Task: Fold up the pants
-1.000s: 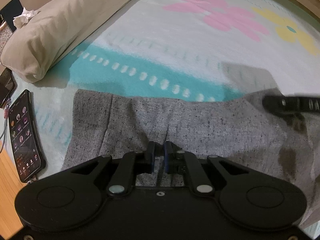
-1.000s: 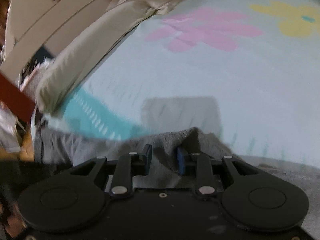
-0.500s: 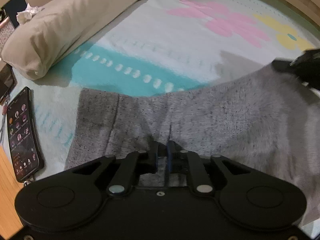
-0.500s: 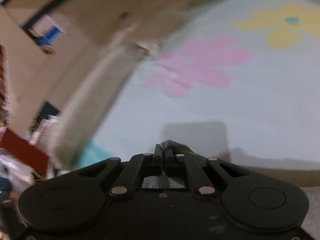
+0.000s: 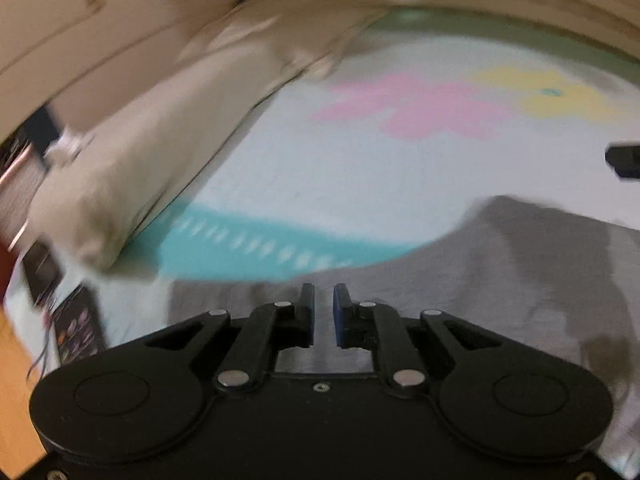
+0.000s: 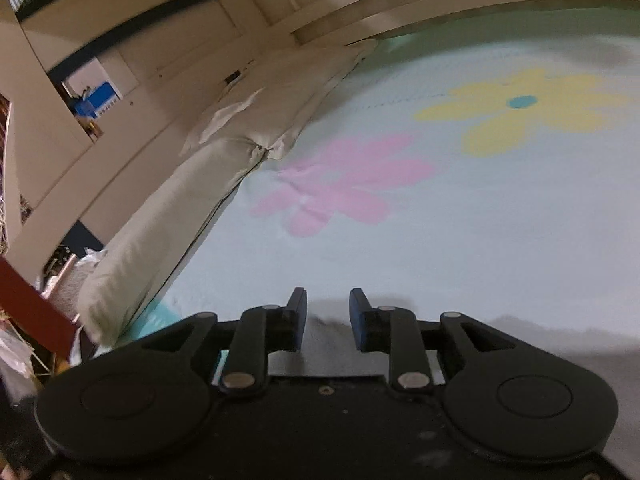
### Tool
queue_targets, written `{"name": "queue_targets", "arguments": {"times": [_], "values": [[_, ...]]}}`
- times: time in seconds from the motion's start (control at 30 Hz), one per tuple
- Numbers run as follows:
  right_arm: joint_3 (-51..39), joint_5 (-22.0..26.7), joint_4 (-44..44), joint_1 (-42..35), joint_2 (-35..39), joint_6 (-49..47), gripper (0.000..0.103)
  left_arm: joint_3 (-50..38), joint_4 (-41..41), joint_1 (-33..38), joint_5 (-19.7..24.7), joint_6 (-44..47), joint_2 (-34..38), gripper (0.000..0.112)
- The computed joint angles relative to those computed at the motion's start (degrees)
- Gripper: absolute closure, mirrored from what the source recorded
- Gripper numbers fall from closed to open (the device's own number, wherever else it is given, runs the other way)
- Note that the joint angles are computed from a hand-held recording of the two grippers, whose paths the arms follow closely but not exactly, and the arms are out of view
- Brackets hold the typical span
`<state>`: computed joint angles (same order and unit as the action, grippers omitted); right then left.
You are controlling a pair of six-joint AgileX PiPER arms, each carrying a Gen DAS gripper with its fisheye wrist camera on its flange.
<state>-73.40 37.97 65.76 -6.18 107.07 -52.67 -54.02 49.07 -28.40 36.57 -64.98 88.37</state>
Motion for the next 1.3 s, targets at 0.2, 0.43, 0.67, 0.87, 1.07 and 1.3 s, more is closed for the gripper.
{"name": "queue_targets", "arguments": {"times": [0.2,0.43,0.67,0.87,1.07,1.3], "values": [[19.95,3.58,-5.98,-13.63,-15.99,-0.87,0.077,-0.69,-17.97,-3.87,-6.09,16.75,0.07,0.093],[34.62,5.31,-6.83,-27.95,-24.0,-2.38,0.077,-3.04,-23.67,-5.97,0.39,28.84,5.82,0.089],[38.78,5.75,-2.41,-33.19,-21.65,-3.02,0.072,-2.12,-37.26,2.72,-2.05,40.23,3.33,0.096],[39.83,4.18,2.71,-31.24,-19.11,-4.24,0.072,-2.28,-33.24,1.34,-1.88,37.79,3.63,0.097],[41.45,-7.91,2.23,-21.62,-24.62,-1.69,0.102,-2.07,-35.63,2.46,-2.02,39.67,2.97,0.097],[47.0,-26.24,-12.97,-5.99,-35.3,-9.65,0.07,-3.2,-35.98,2.4,0.28,39.06,2.77,0.097]]}}
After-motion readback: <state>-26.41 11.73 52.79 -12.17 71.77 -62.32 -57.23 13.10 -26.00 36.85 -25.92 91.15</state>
